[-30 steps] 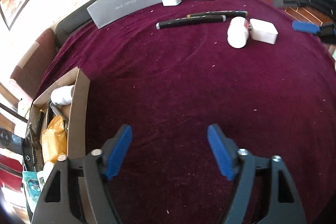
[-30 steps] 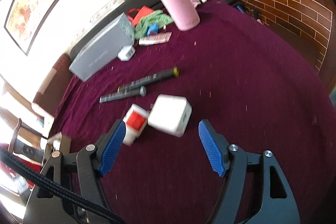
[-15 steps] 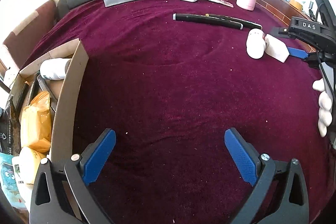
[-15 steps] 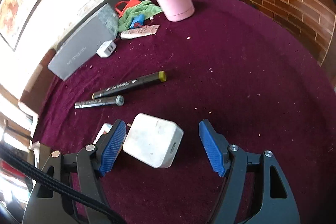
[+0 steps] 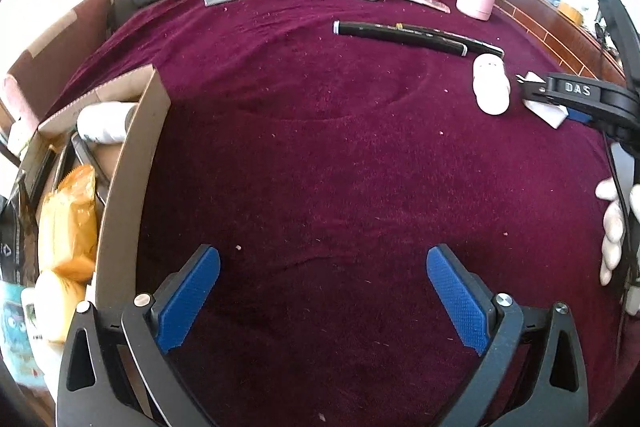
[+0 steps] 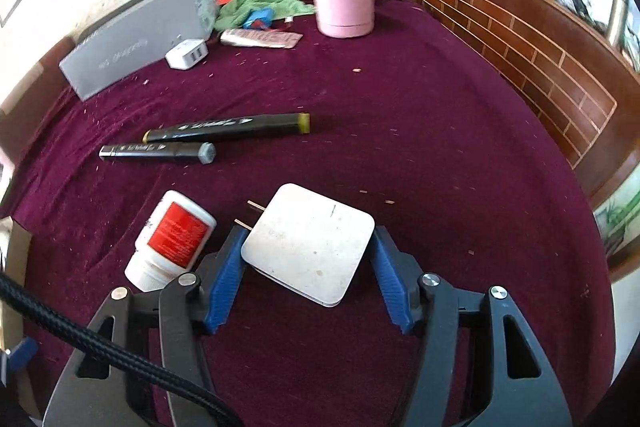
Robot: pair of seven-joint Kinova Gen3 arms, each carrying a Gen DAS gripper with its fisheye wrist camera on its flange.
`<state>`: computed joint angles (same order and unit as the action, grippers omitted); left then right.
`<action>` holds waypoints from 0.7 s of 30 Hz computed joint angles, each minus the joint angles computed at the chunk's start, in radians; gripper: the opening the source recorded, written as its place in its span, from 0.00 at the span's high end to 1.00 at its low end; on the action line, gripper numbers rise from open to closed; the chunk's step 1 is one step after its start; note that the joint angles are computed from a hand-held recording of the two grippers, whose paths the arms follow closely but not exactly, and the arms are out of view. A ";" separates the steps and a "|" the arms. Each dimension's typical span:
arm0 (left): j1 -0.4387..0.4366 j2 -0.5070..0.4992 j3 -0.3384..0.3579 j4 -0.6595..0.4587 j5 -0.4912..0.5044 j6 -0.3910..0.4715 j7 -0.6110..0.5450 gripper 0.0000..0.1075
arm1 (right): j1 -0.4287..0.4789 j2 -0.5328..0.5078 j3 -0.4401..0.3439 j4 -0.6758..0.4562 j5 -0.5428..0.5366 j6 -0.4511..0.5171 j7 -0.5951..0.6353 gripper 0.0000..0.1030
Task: Organize objects
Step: 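Grasp the white square charger with the right tool while the left tool grasps the red-label bottle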
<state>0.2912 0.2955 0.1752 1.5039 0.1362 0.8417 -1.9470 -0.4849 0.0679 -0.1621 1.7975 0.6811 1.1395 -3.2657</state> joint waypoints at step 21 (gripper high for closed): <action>0.331 0.212 0.001 -0.306 -0.237 -0.038 0.058 0.45 | 0.065 -0.086 -0.027 0.080 -0.024 -0.017 -0.093 0.40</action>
<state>0.6226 0.5073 0.1762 1.1983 -0.1005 0.8033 -1.8895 -0.4202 -0.0184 -0.1895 1.8779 0.6573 1.1227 -3.3588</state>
